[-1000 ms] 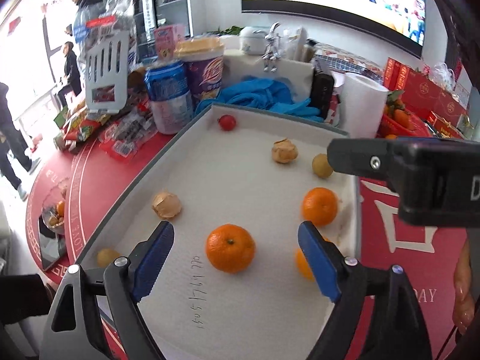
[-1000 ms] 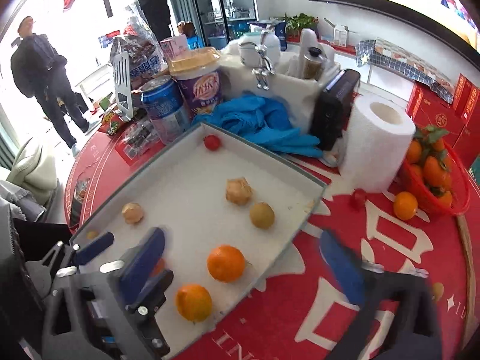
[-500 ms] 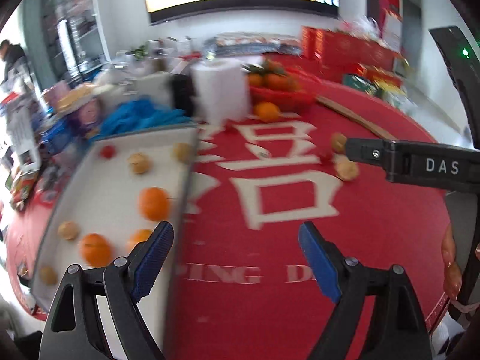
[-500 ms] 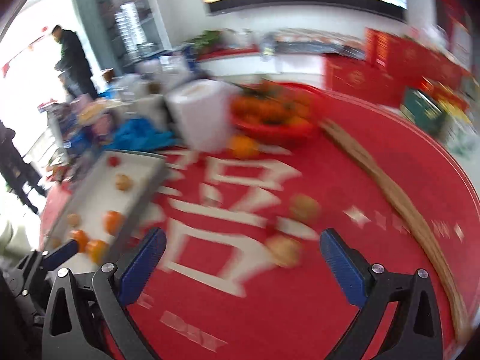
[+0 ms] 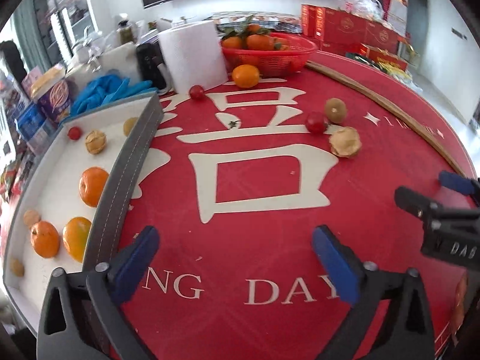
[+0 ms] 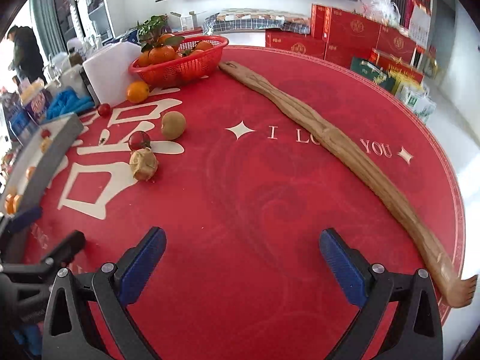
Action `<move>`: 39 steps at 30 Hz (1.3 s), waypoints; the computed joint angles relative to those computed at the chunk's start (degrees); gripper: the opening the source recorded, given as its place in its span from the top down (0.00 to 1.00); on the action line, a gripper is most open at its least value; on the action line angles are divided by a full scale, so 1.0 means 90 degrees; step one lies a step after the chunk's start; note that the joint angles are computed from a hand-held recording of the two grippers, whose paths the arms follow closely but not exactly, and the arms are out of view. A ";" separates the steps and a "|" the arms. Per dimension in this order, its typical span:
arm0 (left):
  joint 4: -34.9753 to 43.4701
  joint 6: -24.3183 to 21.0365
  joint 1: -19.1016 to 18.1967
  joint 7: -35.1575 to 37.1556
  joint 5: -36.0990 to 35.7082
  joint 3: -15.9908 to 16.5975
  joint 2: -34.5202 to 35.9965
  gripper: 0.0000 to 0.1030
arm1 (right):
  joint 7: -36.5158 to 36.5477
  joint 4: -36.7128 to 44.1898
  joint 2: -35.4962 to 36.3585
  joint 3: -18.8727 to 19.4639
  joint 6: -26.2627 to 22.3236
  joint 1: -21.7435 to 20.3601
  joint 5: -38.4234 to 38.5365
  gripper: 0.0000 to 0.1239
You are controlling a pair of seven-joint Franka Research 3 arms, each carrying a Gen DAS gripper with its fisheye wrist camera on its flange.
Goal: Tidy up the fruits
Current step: 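Move both tools back over the table toward the remaining fruits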
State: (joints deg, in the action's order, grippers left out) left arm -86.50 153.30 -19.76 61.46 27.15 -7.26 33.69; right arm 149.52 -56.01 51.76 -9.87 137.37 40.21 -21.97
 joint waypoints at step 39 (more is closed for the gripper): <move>0.0481 -0.0365 0.0242 0.0806 -0.0734 -0.0386 0.0269 0.01 | -0.0098 -0.0494 -0.0248 -0.0025 0.0267 0.0024 -0.0119 0.17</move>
